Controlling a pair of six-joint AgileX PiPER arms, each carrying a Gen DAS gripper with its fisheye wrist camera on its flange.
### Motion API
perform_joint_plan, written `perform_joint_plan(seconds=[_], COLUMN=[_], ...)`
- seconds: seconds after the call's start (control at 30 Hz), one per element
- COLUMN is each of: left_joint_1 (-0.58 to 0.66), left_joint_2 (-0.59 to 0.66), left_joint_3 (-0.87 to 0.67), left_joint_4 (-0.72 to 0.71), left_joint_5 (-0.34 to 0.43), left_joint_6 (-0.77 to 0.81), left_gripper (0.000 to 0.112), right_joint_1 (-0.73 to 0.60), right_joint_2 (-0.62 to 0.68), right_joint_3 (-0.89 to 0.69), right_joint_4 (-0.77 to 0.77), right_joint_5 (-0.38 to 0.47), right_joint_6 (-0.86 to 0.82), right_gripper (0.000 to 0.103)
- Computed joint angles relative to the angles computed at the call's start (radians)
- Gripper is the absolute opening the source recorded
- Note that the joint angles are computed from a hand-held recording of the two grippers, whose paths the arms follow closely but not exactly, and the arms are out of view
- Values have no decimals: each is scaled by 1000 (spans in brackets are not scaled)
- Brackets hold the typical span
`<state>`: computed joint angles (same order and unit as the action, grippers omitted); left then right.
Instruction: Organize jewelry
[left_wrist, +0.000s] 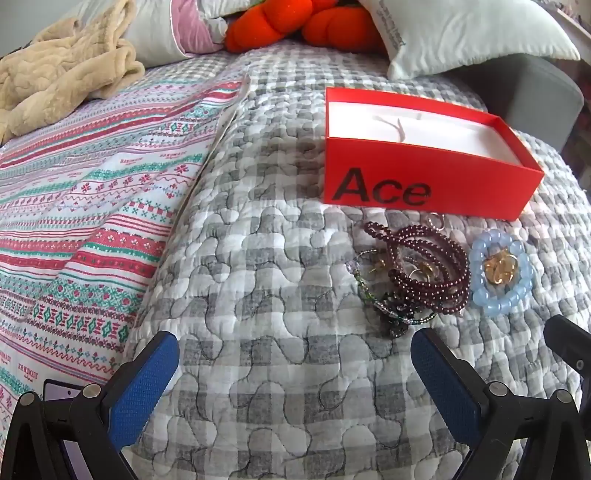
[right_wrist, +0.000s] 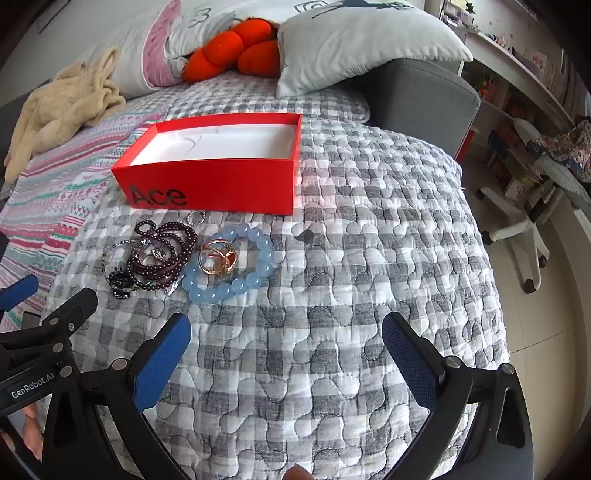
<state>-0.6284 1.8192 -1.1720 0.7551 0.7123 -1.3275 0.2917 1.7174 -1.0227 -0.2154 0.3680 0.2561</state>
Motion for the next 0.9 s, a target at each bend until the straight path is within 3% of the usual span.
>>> perform_joint_plan(seconds=[0.9], left_joint_1=[-7], left_joint_2=[-2], left_joint_3=[3], left_joint_4=[18], left_joint_5=[7], left_joint_6=[-16], left_gripper=[103], right_joint_1=[0], right_joint_2=[0], right_joint_3=[-1], right_joint_4=[-10], right_joint_5=[0], right_joint_6=[6], right_gripper=[103])
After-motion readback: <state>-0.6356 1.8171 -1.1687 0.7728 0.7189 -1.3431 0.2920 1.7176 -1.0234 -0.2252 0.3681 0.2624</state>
